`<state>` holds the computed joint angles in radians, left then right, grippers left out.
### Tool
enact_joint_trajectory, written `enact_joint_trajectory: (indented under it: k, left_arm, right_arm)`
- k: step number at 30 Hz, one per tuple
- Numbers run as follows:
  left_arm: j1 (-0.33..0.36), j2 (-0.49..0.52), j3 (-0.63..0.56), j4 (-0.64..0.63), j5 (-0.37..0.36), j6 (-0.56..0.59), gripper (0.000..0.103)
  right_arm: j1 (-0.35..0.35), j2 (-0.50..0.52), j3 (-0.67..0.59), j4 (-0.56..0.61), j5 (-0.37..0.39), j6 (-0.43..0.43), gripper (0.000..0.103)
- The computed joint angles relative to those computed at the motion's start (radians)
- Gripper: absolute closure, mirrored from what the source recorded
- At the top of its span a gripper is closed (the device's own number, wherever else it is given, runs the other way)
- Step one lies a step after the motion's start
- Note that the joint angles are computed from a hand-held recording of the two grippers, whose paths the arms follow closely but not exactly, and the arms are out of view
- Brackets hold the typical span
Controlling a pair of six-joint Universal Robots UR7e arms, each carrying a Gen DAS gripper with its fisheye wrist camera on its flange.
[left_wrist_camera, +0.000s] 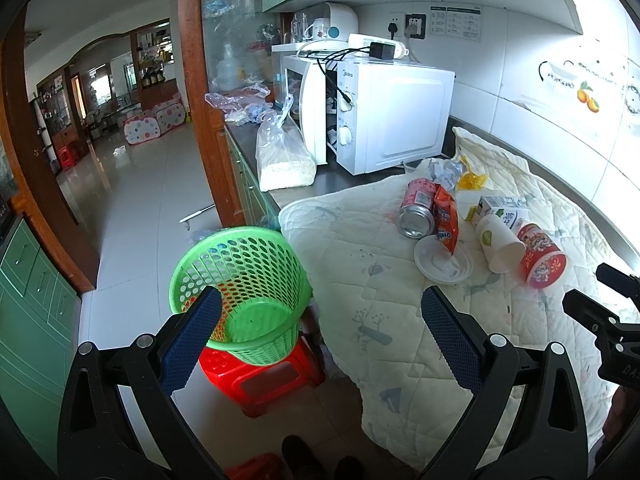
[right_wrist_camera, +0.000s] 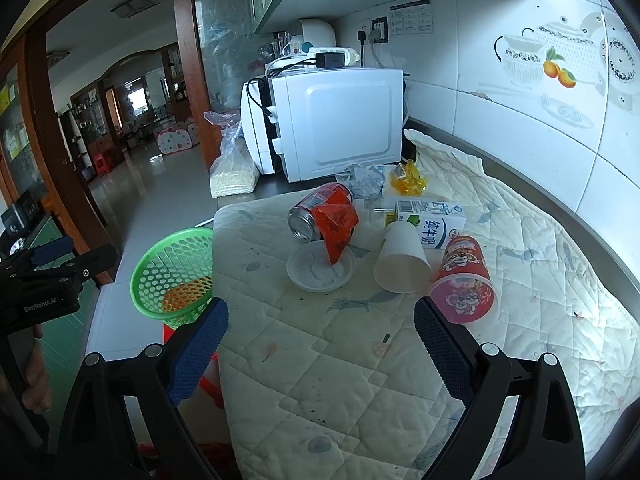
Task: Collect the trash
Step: 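Grasp the orange wrapper with the left tool while the right tool grasps the red printed cup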
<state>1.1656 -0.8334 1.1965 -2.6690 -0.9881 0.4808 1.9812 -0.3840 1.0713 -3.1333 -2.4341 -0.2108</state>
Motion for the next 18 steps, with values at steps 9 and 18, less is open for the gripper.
enact_joint_trajectory:
  k: [9,18]
  left_arm:
    - [0.007,0.033,-0.045,0.038,0.000,-0.006,0.005]
    - [0.010,0.071,-0.097,0.081,-0.006,-0.006,0.005]
  right_arm:
    - [-0.024,-0.025,0.034,-0.008,-0.028,0.025,0.012]
    - [-0.052,-0.049,0.055,-0.004,-0.056,0.058,0.013]
